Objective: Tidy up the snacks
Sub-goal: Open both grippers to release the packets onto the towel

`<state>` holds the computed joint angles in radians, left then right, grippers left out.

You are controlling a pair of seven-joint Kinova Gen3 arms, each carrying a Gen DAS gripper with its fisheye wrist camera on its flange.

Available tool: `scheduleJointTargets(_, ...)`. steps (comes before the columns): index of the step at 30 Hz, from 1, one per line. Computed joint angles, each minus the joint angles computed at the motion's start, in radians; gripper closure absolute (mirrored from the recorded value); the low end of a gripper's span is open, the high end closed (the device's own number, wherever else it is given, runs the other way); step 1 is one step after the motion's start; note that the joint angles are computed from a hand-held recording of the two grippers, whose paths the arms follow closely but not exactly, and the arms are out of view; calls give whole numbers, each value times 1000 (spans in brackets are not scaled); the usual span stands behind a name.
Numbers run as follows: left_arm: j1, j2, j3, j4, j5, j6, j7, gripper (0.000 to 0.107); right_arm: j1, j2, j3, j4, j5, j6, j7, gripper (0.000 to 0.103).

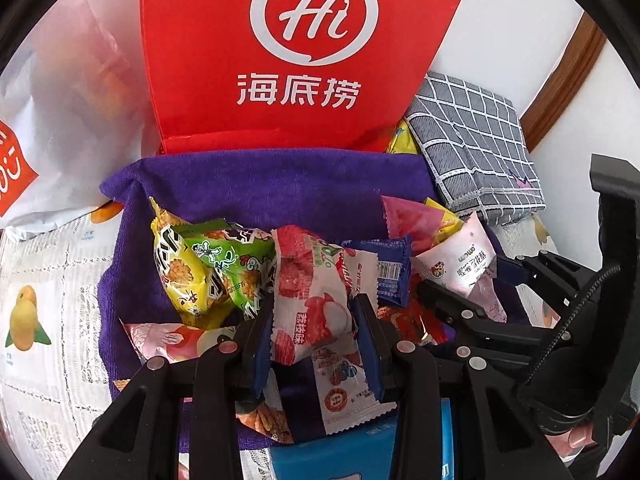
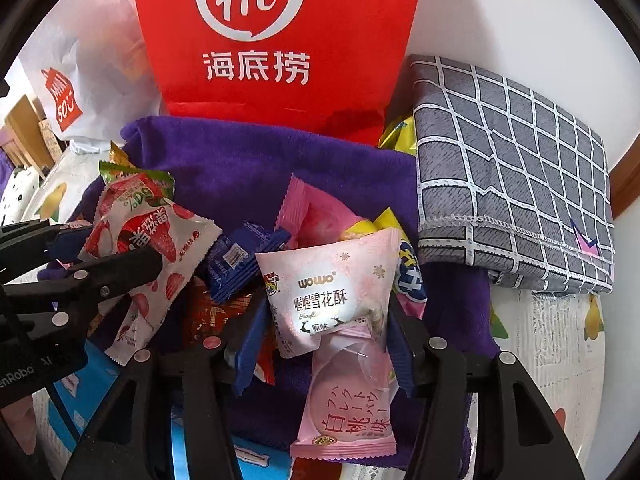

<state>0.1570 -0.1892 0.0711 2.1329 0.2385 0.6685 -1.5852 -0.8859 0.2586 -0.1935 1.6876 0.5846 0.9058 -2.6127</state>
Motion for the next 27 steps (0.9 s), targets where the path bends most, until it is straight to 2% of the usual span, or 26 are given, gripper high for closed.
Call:
scheduleJointTargets(6,-6,-11,-28,-12,31,40,-35,72,7,-14,-4,0,-14,1,15,47)
scheduleJointTargets(8,-10,-20,-25,-11,33,47,-32,72,-1,-16,-6,-3,-7,20,4,43)
scheduleJointTargets(12,-10,-39,-19,-13,31,64,-26,68,-31,-30,-10,22,44,34,-70,36)
scheduleJointTargets(15,-20,-47,-1,-26,5,90,13,61,-37,-41,-20,25,48,68,-115,34)
scheduleJointTargets(19,-22,-96,16,-30,-37,111,58,50,-49,-56,-40,13,65,131,-134,31)
scheduleJointTargets(27,-20,-223,12,-51,-67,201,92,47,-90,-108,-95,1,109,227,-221,30)
